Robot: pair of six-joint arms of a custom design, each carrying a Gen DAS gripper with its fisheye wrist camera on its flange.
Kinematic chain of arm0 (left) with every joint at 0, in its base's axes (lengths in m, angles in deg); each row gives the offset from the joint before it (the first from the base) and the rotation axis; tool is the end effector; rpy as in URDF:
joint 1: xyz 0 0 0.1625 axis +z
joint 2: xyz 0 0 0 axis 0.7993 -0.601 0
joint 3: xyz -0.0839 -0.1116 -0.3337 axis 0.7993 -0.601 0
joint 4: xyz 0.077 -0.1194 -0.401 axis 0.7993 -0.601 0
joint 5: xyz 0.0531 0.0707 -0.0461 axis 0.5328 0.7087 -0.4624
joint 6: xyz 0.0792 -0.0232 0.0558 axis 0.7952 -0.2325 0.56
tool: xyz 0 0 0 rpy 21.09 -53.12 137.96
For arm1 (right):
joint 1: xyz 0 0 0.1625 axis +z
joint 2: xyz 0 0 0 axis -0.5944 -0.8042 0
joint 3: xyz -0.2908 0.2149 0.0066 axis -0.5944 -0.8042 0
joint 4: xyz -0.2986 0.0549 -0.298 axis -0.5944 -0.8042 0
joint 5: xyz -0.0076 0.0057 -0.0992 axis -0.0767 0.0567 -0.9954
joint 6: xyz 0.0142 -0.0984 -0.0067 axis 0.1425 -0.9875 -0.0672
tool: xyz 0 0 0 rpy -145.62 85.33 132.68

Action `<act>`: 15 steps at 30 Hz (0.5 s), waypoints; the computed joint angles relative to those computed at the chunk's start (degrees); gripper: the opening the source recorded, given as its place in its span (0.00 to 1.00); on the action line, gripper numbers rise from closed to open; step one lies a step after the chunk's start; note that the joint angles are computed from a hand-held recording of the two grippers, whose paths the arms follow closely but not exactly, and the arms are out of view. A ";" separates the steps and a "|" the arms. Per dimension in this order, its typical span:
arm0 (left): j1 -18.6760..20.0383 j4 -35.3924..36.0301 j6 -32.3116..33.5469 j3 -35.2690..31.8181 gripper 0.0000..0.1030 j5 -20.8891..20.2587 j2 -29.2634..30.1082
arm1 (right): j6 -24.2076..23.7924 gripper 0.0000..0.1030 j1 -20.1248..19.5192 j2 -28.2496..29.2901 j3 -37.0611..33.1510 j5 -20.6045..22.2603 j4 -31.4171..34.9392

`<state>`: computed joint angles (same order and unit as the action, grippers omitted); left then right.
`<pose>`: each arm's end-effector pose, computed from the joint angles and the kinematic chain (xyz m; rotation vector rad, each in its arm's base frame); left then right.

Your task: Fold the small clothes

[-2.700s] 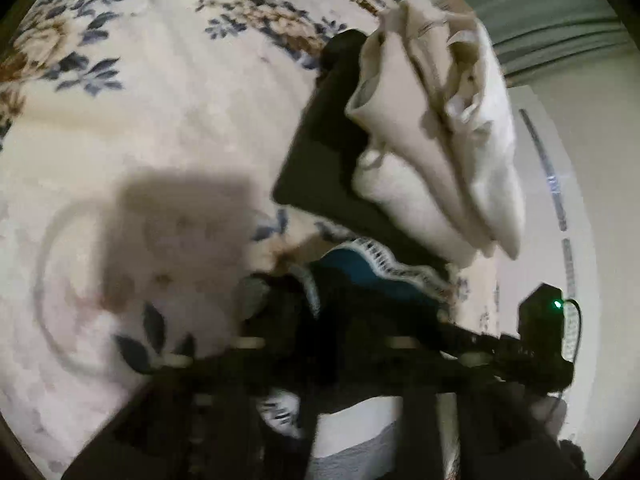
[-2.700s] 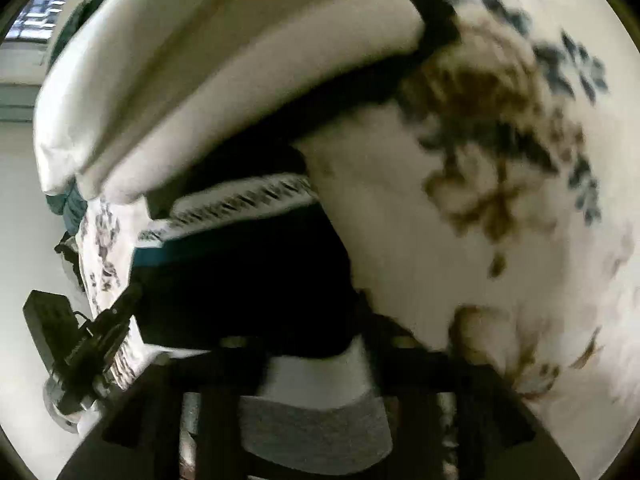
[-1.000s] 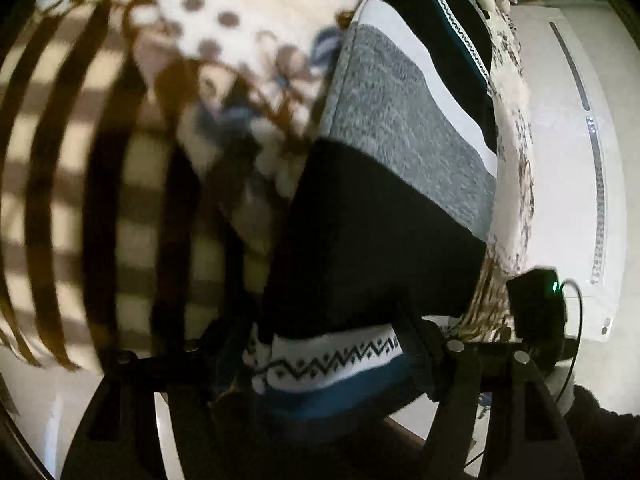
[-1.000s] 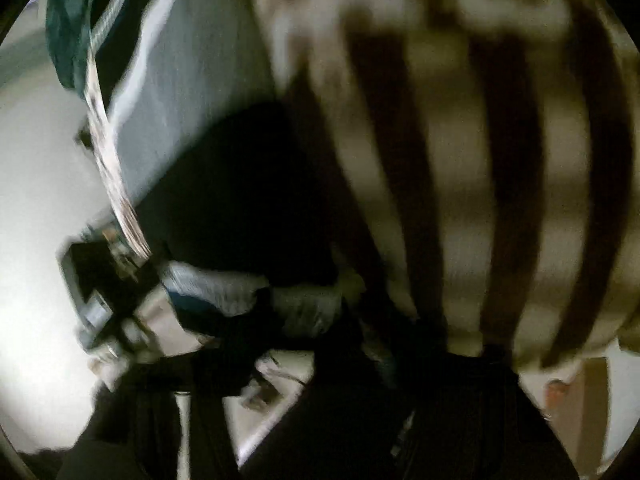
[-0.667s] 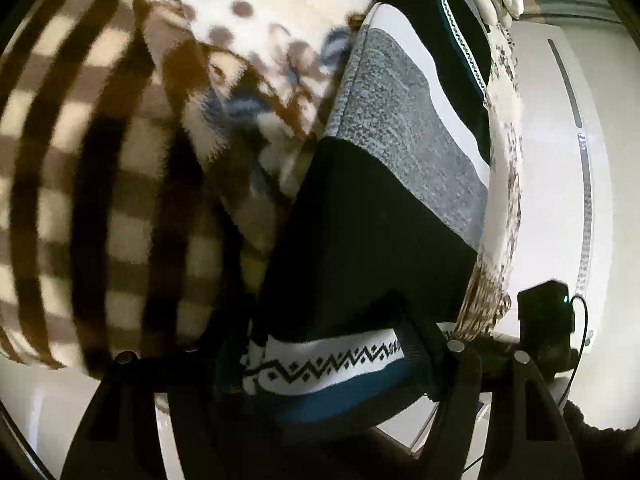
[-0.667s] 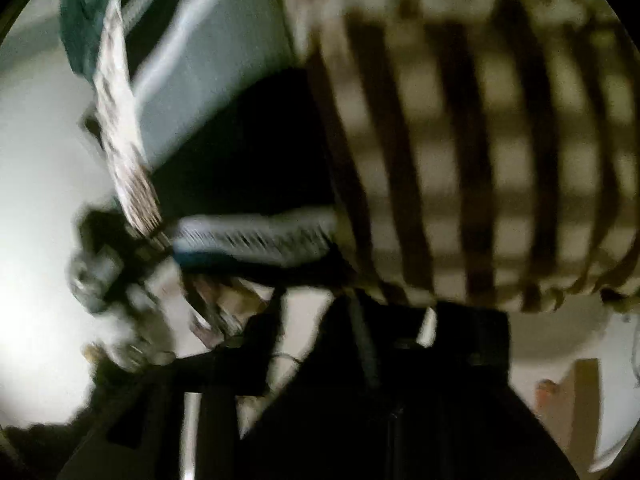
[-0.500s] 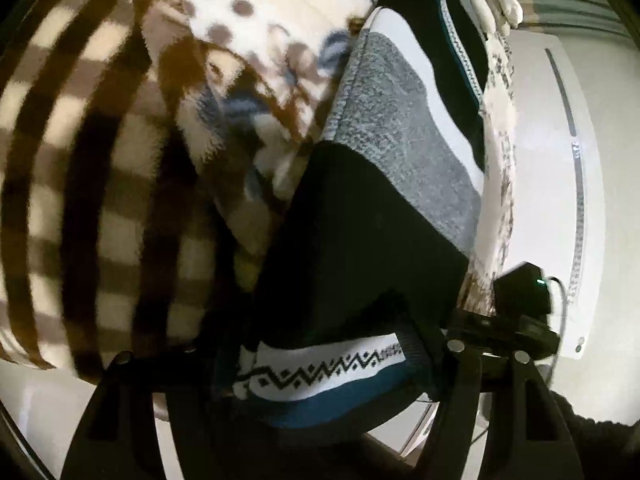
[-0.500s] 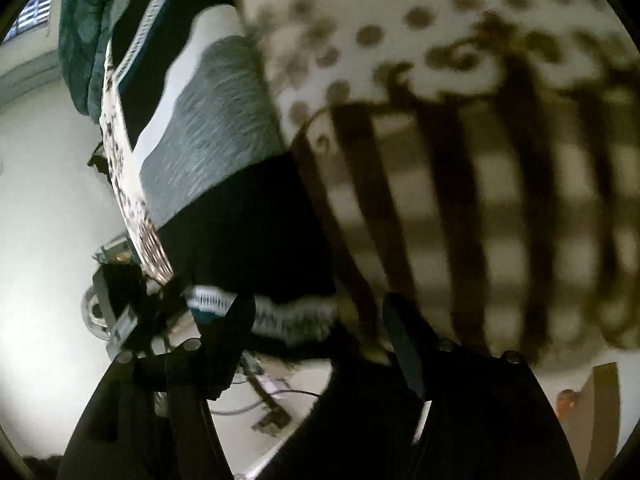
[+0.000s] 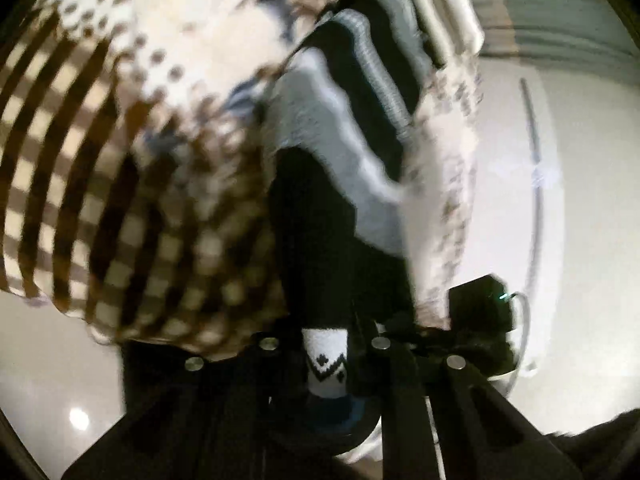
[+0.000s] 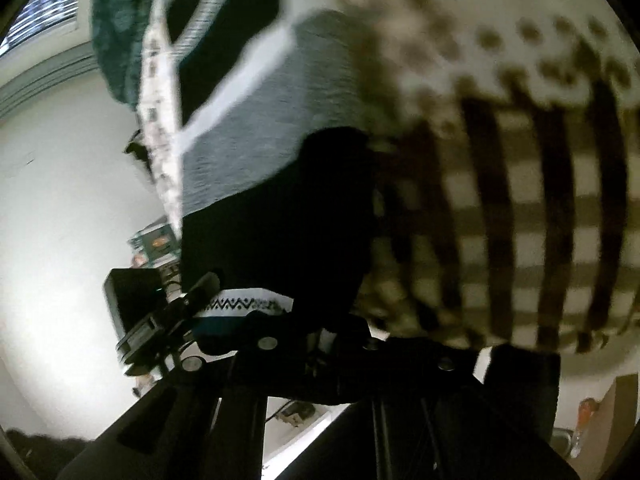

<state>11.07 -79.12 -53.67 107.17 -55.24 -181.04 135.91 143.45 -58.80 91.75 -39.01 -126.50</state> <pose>-0.0413 -0.3732 0.3310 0.2398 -3.0609 -0.0475 0.2436 -0.3046 -0.0054 0.7596 2.8658 -0.1133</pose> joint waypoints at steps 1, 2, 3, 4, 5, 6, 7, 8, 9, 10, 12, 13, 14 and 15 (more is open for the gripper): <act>-0.67 -1.32 -1.14 -1.16 0.10 -0.11 0.87 | 0.35 0.10 0.80 -1.17 -0.92 0.01 0.73; -0.82 -2.59 -1.57 -2.30 0.10 -0.54 2.12 | 0.36 0.10 0.93 -2.85 -1.28 0.19 1.58; -1.11 -4.92 -1.86 -3.48 0.10 -1.10 3.92 | 1.12 0.10 1.60 -3.18 -2.81 0.05 1.73; -1.38 -7.10 -1.86 -4.91 0.10 -0.84 6.03 | 1.34 0.10 1.70 -3.95 -4.23 -0.32 2.49; -1.26 -9.41 -1.31 -6.63 0.10 -0.98 8.68 | 1.05 0.10 1.64 -4.43 -5.79 -0.44 2.97; -0.64 -12.39 -0.47 -8.50 0.10 -1.94 11.91 | 0.65 0.10 1.37 -4.53 -7.75 -0.81 3.56; -0.42 -15.17 0.30 -11.08 0.10 -1.40 15.95 | 0.04 0.10 0.81 -4.52 -9.96 -1.38 4.17; 0.04 -16.92 1.20 -12.91 0.10 -1.57 18.73 | -1.22 0.10 -0.22 -4.81 -11.53 -1.38 5.11; 0.77 -19.40 2.37 -15.79 0.10 -2.20 23.02 | -2.57 0.10 -1.29 -4.65 -14.21 -2.29 6.66; 1.22 -21.26 3.41 -18.73 0.10 -1.97 27.04 | -3.88 0.10 -2.27 -5.08 -16.23 -3.19 8.35; 2.40 -24.04 5.91 -25.43 0.10 -2.36 35.45 | -5.75 0.10 -4.06 -2.53 -22.48 -4.49 10.25; 3.13 -24.61 6.91 -28.95 0.10 -2.36 39.33 | -6.85 0.10 -5.58 -1.96 -24.75 -4.66 11.11; 3.83 -24.82 8.03 -32.74 0.10 -2.37 43.33 | -8.23 0.10 -6.59 0.29 -29.42 -5.66 12.92; 4.48 -24.33 8.96 -37.35 0.10 -2.35 47.81 | -8.78 0.10 -7.27 1.04 -32.33 -6.66 14.68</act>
